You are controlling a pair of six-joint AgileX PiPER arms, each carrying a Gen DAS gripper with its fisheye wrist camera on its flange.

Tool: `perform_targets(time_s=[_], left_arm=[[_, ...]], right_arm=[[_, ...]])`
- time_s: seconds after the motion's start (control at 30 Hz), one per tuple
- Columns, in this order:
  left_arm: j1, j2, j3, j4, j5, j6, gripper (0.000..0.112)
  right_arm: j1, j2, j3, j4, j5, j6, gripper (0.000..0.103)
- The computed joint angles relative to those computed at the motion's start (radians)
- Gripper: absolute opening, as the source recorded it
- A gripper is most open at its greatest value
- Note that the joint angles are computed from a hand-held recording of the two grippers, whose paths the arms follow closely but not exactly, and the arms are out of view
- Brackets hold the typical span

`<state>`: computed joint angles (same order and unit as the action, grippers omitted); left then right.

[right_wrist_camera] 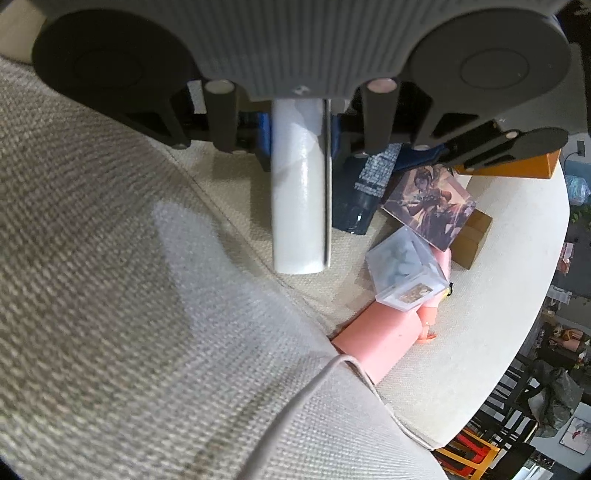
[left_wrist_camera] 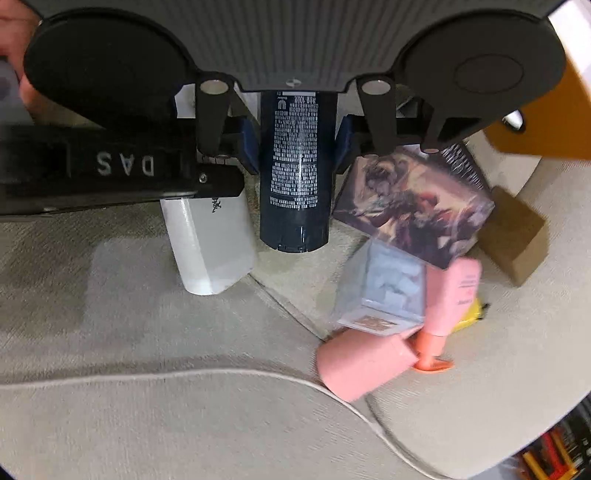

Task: Organize rigid objects
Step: 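Carry the spray can and white box into the shoebox with both grippers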

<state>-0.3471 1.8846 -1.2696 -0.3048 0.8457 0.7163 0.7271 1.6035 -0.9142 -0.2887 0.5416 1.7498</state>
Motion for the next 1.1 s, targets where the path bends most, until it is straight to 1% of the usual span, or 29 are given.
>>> perform_targets(time_s=[0.07, 0.13, 0.23, 0.3, 0.33, 0.43, 0.53, 0.67, 0.8, 0.87, 0.93, 1.0, 1.1], left_arm=[[0.016, -0.039, 0.028, -0.018, -0.009, 0.002, 0.047], [0.034, -0.083, 0.06, -0.045, -0.021, 0.007, 0.047], [0.086, -0.156, 0.123, -0.098, -0.041, 0.065, 0.047], [0.131, -0.203, 0.144, -0.147, -0.016, 0.1, 0.047], [0.16, -0.205, 0.149, -0.18, -0.014, 0.136, 0.047], [0.234, -0.269, 0.174, -0.245, 0.015, 0.204, 0.047], [0.305, -0.319, 0.174, -0.306, 0.052, 0.257, 0.047], [0.418, -0.369, 0.153, -0.386, 0.119, 0.337, 0.047], [0.535, -0.409, 0.115, -0.438, 0.186, 0.39, 0.047], [0.584, -0.417, 0.097, -0.469, 0.206, 0.417, 0.047], [0.647, -0.427, 0.07, -0.491, 0.246, 0.436, 0.047], [0.702, -0.423, 0.042, -0.5, 0.269, 0.451, 0.047], [0.762, -0.41, 0.014, -0.482, 0.272, 0.458, 0.047]], right_arm=[[0.002, 0.002, -0.013, 0.007, 0.024, -0.016, 0.029], [0.012, 0.011, -0.047, 0.014, 0.074, -0.045, 0.029], [0.051, 0.014, -0.086, -0.036, 0.138, -0.023, 0.029], [0.081, 0.004, -0.108, -0.071, 0.179, -0.001, 0.029], [0.098, -0.001, -0.119, -0.092, 0.203, 0.013, 0.029], [0.141, -0.008, -0.176, -0.13, 0.29, 0.026, 0.029], [0.179, -0.013, -0.234, -0.174, 0.351, 0.037, 0.029], [0.228, -0.006, -0.35, -0.234, 0.446, 0.021, 0.029], [0.267, 0.027, -0.478, -0.282, 0.51, -0.021, 0.029], [0.291, 0.052, -0.553, -0.309, 0.546, -0.049, 0.029], [0.312, 0.086, -0.637, -0.33, 0.565, -0.094, 0.029], [0.32, 0.115, -0.706, -0.331, 0.544, -0.141, 0.029], [0.323, 0.191, -0.836, -0.299, 0.509, -0.239, 0.029]])
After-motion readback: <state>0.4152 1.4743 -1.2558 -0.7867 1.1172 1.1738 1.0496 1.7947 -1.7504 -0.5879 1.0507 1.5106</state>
